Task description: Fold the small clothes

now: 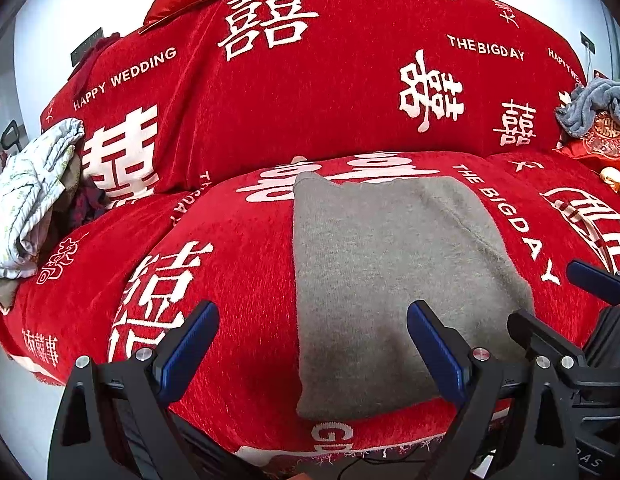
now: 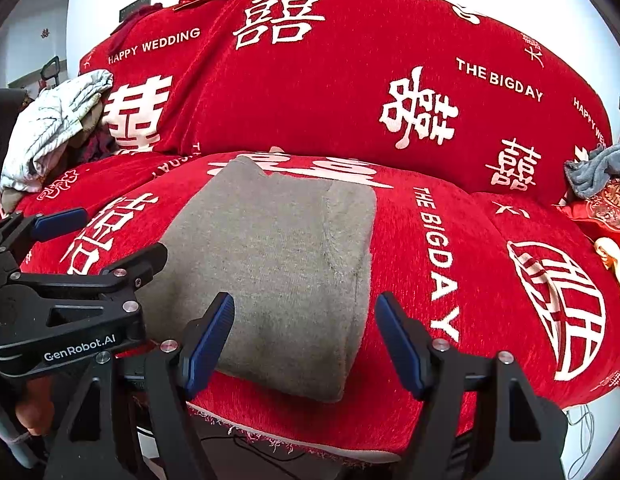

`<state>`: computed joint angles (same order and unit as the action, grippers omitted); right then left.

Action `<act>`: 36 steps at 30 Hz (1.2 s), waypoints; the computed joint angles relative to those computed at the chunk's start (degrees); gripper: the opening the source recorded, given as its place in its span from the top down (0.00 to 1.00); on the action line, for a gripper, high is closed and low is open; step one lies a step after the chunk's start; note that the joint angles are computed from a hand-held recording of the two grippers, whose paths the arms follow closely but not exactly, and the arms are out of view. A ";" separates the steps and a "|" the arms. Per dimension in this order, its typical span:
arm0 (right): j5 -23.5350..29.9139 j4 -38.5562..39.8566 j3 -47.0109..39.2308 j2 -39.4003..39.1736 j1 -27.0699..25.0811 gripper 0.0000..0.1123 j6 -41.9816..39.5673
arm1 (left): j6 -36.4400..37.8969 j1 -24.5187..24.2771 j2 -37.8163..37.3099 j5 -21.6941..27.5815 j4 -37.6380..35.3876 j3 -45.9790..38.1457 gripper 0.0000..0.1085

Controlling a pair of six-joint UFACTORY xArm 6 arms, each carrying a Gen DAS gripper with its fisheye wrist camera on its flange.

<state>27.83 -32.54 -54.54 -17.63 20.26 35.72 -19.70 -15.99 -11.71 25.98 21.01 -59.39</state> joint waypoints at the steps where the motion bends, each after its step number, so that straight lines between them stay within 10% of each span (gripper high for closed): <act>1: 0.03 0.04 -0.01 0.02 0.01 0.32 -0.06 | 0.02 0.01 -0.06 -0.06 0.06 0.05 0.12; 36: -0.28 -0.40 0.14 -0.01 0.03 0.32 0.15 | 1.60 0.02 -0.26 -0.04 -1.41 0.29 0.12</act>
<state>27.55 -32.94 -54.40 -17.64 20.29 35.87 -18.11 -15.97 -11.98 25.94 19.60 -59.10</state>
